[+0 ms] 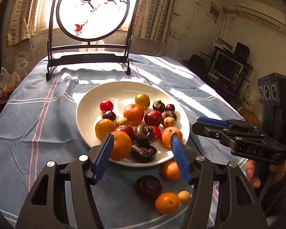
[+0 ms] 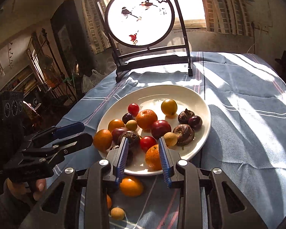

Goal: Organize fruits
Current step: 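Place the lemon and small fruit onto the white plate and open both tools, then grasp an orange with the left tool while the right tool grasps a small yellow fruit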

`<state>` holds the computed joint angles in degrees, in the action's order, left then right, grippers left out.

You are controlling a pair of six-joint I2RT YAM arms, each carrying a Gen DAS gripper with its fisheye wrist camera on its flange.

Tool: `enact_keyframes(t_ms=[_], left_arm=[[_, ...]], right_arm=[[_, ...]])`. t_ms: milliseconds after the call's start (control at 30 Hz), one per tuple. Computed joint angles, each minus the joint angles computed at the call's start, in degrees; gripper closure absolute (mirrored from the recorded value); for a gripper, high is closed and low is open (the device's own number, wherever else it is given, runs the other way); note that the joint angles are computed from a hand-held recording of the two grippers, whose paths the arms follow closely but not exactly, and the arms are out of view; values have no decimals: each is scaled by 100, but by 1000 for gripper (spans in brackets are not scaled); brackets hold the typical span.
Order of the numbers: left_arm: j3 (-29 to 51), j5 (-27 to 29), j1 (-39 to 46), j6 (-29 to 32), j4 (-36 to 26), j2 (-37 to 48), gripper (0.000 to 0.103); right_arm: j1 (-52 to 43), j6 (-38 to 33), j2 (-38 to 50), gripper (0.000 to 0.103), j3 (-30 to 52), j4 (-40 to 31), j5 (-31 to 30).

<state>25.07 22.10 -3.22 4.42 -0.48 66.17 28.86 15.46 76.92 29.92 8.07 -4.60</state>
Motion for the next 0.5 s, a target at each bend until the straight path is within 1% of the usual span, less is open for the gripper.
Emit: enact_keyframes(t_ms=[33,100,167,233,300,367,467,500], left_arm=[[-194,15,21,124,-155,-260,41],[-559,24,46,408,-482,-726,40],[-865,-27,14,607,-759,-1089,40],[-1136,-126,-78,679,-865,-1306,40],[-1332,-232,-156,653,-772,-1299,40],[-1441,-178,-124,612,-666,-1183,40],[-1474,-311,-253,495,-536,-1015,40],[-1469,-365,-301,470,-520,-993,40]], right_arm=[[148,-30,-132,66,-169,-40,80],[479,-117,-310,64,-439,-157,186],[899,-221,-287,63,-568,-302,322],[1308,-268,-167,62,-658,-338,565],[1585,-350,29,62,-681,-234,729],[1754,-351,326,63,-567,-184,1007],[1682,-276,754,64,-356,-106,910],[1627,-262,865,66,-295,-129,837]])
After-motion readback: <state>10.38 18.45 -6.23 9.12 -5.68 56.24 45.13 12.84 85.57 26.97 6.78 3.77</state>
